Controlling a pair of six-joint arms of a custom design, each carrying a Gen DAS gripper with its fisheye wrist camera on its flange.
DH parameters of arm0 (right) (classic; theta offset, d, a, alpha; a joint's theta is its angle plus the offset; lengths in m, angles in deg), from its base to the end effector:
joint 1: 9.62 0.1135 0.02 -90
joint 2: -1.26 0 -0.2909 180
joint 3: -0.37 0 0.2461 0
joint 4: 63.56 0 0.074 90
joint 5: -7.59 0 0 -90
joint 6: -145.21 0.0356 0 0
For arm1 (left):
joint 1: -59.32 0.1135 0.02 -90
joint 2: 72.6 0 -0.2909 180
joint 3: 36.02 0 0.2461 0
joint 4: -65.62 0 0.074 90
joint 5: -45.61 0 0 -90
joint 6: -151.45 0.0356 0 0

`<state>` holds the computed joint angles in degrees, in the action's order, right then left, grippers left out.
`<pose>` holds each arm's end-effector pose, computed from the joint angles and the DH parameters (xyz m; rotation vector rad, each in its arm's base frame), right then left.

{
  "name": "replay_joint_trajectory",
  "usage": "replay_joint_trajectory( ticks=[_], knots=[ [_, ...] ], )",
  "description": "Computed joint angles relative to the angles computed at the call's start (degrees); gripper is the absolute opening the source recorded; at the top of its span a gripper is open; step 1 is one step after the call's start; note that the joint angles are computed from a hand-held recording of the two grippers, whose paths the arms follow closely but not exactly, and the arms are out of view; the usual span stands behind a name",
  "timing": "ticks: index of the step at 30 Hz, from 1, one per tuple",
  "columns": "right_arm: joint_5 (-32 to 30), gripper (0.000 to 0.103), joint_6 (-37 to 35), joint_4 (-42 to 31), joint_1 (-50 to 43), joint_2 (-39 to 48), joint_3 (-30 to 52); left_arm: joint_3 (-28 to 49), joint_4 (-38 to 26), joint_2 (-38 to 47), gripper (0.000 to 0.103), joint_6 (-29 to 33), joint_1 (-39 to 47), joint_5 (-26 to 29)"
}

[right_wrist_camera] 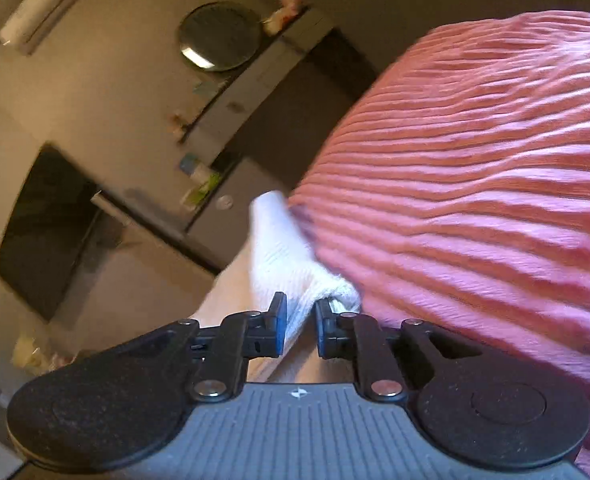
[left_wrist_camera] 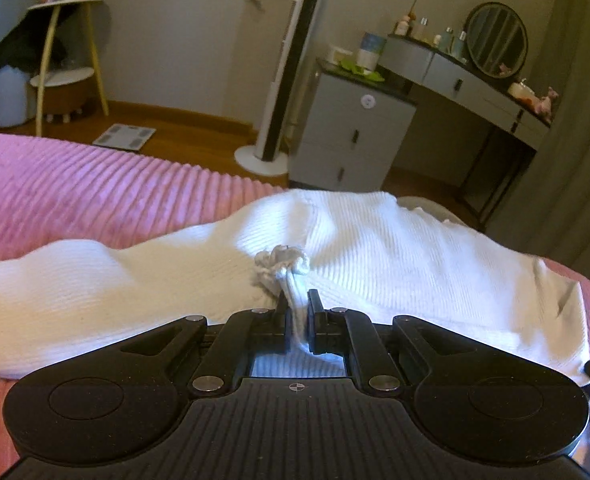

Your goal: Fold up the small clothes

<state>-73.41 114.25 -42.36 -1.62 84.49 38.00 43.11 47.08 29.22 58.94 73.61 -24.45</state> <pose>0.2556 0.0303 0.1814 0.9715 1.7950 0.5917 0.3785 0.0839 0.2325 -0.1512 2.2498 -0.2885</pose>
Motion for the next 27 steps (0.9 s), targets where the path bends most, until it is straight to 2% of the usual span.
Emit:
replay_joint_trajectory(
  ticks=[4, 6, 9, 11, 13, 15, 18, 20, 21, 23, 27],
  knots=[
    [1.4, 0.009, 0.5, -2.5, 0.3, 1.3, 1.6, -0.1, -0.9, 0.1, 0.01, 1.7, -1.1, -1.1],
    [-1.4, 0.01, 2.7, -2.5, -1.1, 0.8, 1.2, -0.6, -0.6, 0.1, 0.01, 1.9, -1.0, -1.2],
    [-7.4, 0.02, 8.6, -1.2, -5.0, -1.3, -0.7, -0.9, -0.4, 0.0, 0.009, 0.8, 0.2, 0.7],
    [-8.3, 0.047, 8.2, -4.6, -5.7, -3.5, 0.1, -1.1, 0.1, -0.5, 0.009, -0.3, 0.8, 1.4],
    [-5.8, 0.048, 3.8, -16.2, -5.1, -6.0, 4.7, -1.3, 0.8, -1.1, 0.009, -0.4, 1.1, 1.7],
    [-2.5, 0.049, 0.5, -19.7, -3.6, -7.4, 6.1, -1.5, 0.8, -1.5, 0.009, 0.6, 1.0, 1.4],
    [0.6, 0.042, -4.3, -17.7, -0.1, -6.6, 6.6, -1.7, 0.2, -1.6, 0.01, 1.9, 0.5, 0.0],
    [3.2, 0.029, -7.9, -17.1, 2.9, -4.8, 7.7, -2.3, 0.3, -2.1, 0.011, 2.4, 0.4, -0.6],
    [5.4, 0.028, -9.5, -17.5, 4.3, -4.2, 8.2, -2.8, 1.0, -2.4, 0.012, 2.4, 0.6, -0.7],
    [8.7, 0.019, -12.3, -17.9, 6.3, -3.4, 9.2, -3.0, 1.6, -2.9, 0.016, 2.4, 1.2, -0.7],
    [15.8, 0.019, -14.9, -20.4, 8.8, -4.3, 10.6, -2.6, 2.8, -2.9, 0.024, 0.1, 2.5, -1.4]
  ],
)
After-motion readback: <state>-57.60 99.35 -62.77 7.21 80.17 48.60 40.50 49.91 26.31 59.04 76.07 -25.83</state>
